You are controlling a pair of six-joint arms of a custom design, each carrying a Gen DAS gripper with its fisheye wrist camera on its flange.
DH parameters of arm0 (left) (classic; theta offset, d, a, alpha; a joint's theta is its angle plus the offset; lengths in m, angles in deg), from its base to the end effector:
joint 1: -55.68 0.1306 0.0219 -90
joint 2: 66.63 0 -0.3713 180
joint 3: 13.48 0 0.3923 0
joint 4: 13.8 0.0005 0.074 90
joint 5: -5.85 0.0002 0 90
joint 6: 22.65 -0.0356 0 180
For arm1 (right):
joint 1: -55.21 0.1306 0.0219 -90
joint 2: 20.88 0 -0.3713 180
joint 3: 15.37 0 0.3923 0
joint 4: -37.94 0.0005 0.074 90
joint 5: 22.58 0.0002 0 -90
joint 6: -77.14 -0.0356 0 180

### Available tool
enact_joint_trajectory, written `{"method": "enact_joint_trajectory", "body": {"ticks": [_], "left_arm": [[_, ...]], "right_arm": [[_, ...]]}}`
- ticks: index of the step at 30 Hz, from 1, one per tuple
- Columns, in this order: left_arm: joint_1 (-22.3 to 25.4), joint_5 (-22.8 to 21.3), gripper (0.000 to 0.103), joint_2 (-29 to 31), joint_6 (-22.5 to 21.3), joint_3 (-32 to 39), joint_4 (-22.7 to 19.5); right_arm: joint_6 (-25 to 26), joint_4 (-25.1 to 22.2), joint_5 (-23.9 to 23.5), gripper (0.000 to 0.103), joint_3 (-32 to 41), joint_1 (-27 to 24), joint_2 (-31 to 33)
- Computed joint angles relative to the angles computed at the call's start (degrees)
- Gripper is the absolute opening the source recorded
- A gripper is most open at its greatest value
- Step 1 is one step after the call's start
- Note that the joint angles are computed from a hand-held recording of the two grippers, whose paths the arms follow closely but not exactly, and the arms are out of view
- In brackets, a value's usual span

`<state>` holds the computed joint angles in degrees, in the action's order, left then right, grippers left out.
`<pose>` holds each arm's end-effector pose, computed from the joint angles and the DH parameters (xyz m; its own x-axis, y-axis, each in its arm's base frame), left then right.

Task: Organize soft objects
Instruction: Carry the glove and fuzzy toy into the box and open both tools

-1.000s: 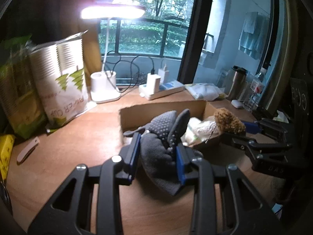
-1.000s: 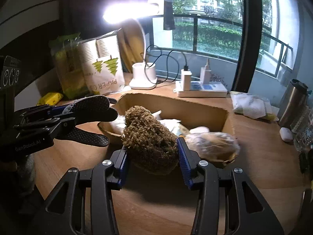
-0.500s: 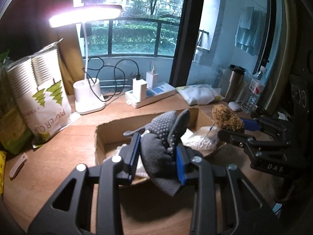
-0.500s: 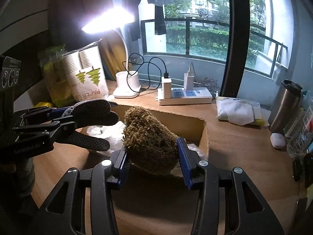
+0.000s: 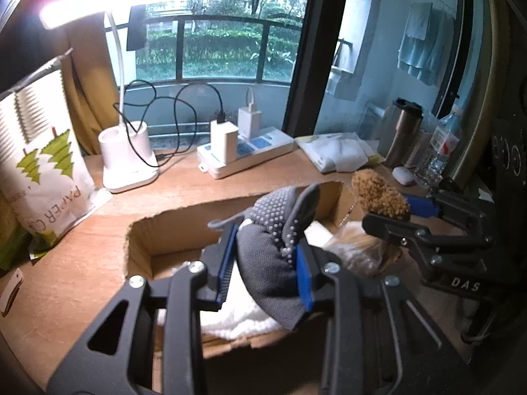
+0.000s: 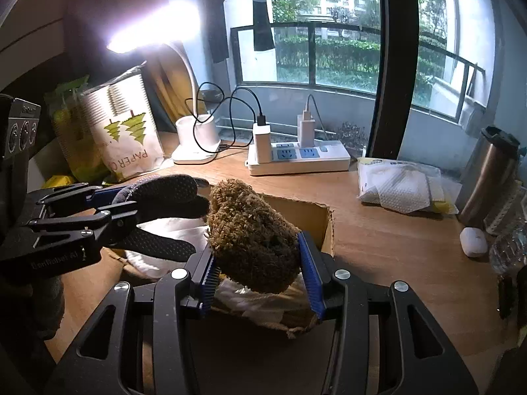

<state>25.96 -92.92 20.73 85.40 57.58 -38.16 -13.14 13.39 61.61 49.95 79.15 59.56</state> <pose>0.4054 -0.2258 0.3201 -0.6587 0.0234 -0.7520 0.1950 0.9707 -0.1406 0.3854 0.1745 0.3244 -0.5858 -0.2547 -0.7694 -0.4721 0.8789 0.0684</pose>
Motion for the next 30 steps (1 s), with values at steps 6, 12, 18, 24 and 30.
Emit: {"method": "enact_joint_trajectory", "body": {"ticks": [6, 12, 18, 24, 30], "left_arm": [[0.66, 1.25, 0.034, 3.19, 0.0, 1.69, -0.3], [0.86, 2.36, 0.034, 5.4, -0.03, 2.87, -0.93], [1.21, 3.15, 0.034, 7.28, -0.03, 3.86, -1.84], [1.9, 4.06, 0.035, 9.5, 0.54, 5.03, -3.64], [2.21, 4.93, 0.035, 11.26, 0.54, 5.7, -3.99]], "right_arm": [[0.52, 0.35, -0.85, 0.047, 1.69, -0.95, 3.28], [0.58, 0.53, -1.46, 0.047, 2.5, -1.58, 5.36], [0.71, 0.69, -0.86, 0.047, 3.17, -1.67, 7.17], [0.06, -0.16, -0.26, 0.049, 4.07, -1.97, 9.21], [0.75, 1.26, 0.03, 0.051, 3.63, -1.84, 9.6]]}}
